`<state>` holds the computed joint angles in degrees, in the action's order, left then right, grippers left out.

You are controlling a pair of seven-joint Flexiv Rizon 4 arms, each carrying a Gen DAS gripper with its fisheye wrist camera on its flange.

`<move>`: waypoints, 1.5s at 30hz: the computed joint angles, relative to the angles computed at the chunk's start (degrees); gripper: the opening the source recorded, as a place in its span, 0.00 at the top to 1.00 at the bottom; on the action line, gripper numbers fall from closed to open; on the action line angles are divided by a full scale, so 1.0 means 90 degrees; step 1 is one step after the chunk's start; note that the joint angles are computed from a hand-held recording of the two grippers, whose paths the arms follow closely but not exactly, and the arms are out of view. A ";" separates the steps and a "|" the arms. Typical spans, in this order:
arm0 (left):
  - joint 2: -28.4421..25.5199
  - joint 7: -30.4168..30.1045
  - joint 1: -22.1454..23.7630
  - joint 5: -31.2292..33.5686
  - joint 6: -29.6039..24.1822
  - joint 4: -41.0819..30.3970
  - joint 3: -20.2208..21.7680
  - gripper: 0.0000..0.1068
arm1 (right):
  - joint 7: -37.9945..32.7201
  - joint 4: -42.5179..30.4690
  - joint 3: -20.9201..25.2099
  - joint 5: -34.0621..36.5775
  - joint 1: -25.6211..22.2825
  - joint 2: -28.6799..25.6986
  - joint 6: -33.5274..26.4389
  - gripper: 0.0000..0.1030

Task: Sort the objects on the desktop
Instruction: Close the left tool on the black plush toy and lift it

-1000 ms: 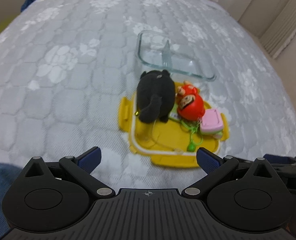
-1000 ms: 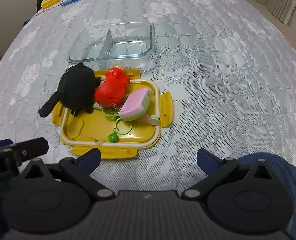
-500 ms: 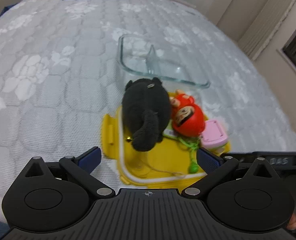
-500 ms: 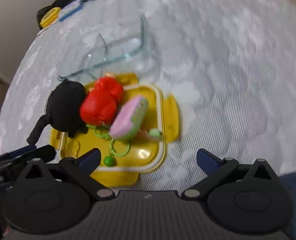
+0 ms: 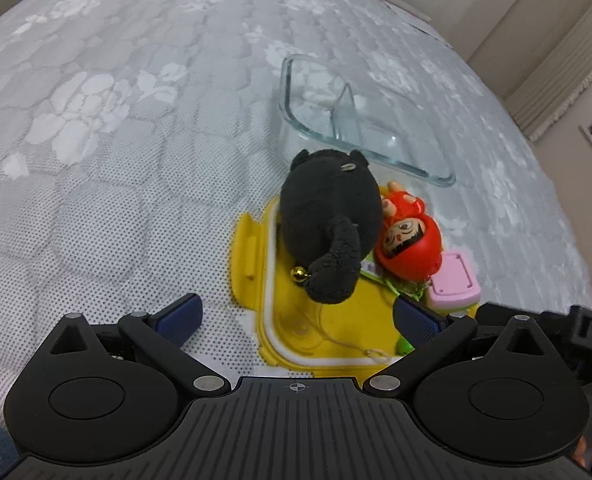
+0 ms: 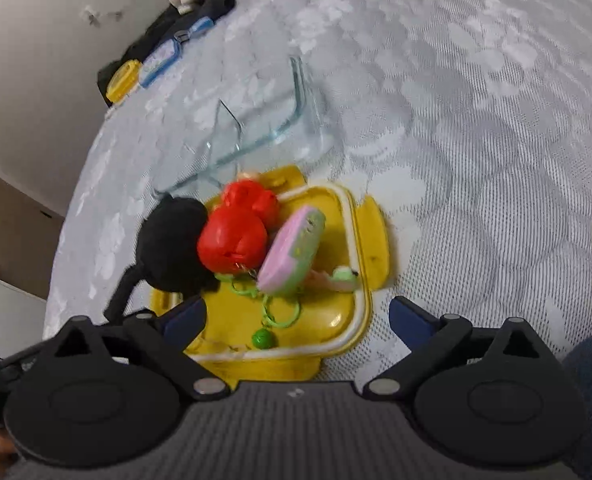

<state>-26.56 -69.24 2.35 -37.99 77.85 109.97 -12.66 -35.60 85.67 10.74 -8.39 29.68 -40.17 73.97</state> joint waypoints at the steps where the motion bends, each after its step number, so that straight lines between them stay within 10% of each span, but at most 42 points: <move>1: 0.0003 -0.0075 -0.0049 0.0068 -0.0003 0.0002 0.0080 0.04 | 0.0051 -0.0019 -0.0013 0.0017 0.0012 -0.0013 -0.0054 0.04; 5: -0.0039 -0.0815 -0.0421 0.0739 -0.0212 -0.0156 0.0690 0.04 | 0.0985 0.0419 -0.1296 -0.0808 0.0860 0.0190 0.0183 0.04; 8: 0.0014 -0.0361 -0.0013 0.0448 -0.0087 -0.0038 0.0137 0.04 | 0.1346 0.0495 -0.1759 -0.1488 0.1127 0.0227 0.0091 0.08; 13: -0.0007 -0.0031 -0.0114 0.0617 -0.0237 -0.0369 0.0237 0.04 | 0.0830 -0.0039 -0.1609 -0.2351 0.1022 -0.0003 -0.0599 0.23; 20: -0.0302 -0.0372 0.0095 0.0104 -0.1591 -0.1240 0.0165 0.04 | 0.1387 0.0007 -0.1726 -0.2928 0.0975 -0.0119 -0.0503 0.19; 31: -0.1141 -0.1474 -0.0580 0.1852 -0.3048 -0.2952 0.1031 0.04 | 0.1837 0.0271 -0.1836 -0.2825 0.0885 -0.0062 0.0148 0.16; 45: -0.1151 -0.1724 -0.0932 0.3048 -0.2543 -0.3023 0.1214 0.04 | 0.2039 0.0399 -0.1851 -0.2407 0.0839 -0.0034 0.0406 0.17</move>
<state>-36.92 -84.75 -6.04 -10.56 54.96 82.76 -1.74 -17.25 89.26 -5.92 -30.06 37.24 -40.48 77.63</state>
